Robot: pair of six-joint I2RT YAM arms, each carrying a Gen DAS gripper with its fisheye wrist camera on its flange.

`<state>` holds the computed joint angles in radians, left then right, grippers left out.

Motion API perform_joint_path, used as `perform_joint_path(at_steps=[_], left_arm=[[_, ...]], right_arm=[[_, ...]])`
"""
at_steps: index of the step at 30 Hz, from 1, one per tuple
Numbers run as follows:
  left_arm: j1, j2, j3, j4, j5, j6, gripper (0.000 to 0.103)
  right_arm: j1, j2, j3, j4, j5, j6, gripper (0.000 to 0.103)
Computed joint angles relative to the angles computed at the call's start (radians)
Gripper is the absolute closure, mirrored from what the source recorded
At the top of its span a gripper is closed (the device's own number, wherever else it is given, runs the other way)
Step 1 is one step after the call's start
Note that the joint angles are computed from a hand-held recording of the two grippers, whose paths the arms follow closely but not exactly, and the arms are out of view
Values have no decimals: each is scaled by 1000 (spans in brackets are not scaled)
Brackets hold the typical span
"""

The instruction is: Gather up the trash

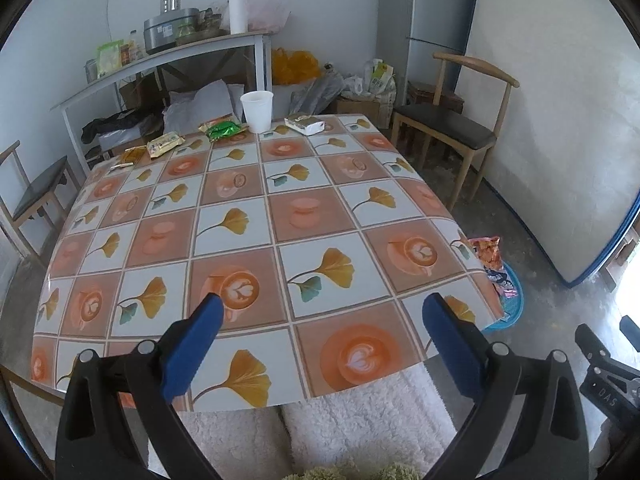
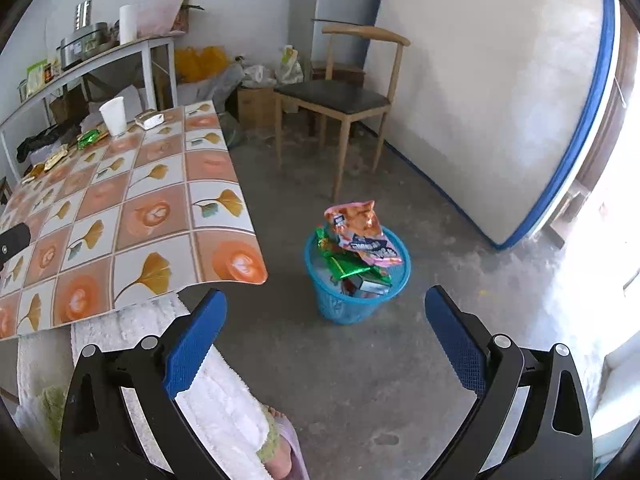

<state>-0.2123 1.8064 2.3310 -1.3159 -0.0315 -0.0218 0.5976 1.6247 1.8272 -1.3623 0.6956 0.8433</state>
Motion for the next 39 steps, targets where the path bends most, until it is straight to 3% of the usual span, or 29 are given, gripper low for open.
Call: perform_joint_path(at_steps=[25,39], left_arm=[[-41,21,68,-45,-57,-18,6],[-26,39,101,-61,-42,-14,6]], right_arm=[[17,-2,23,16,-1,-36,8],[22,21,72,-3,6,-50,8]])
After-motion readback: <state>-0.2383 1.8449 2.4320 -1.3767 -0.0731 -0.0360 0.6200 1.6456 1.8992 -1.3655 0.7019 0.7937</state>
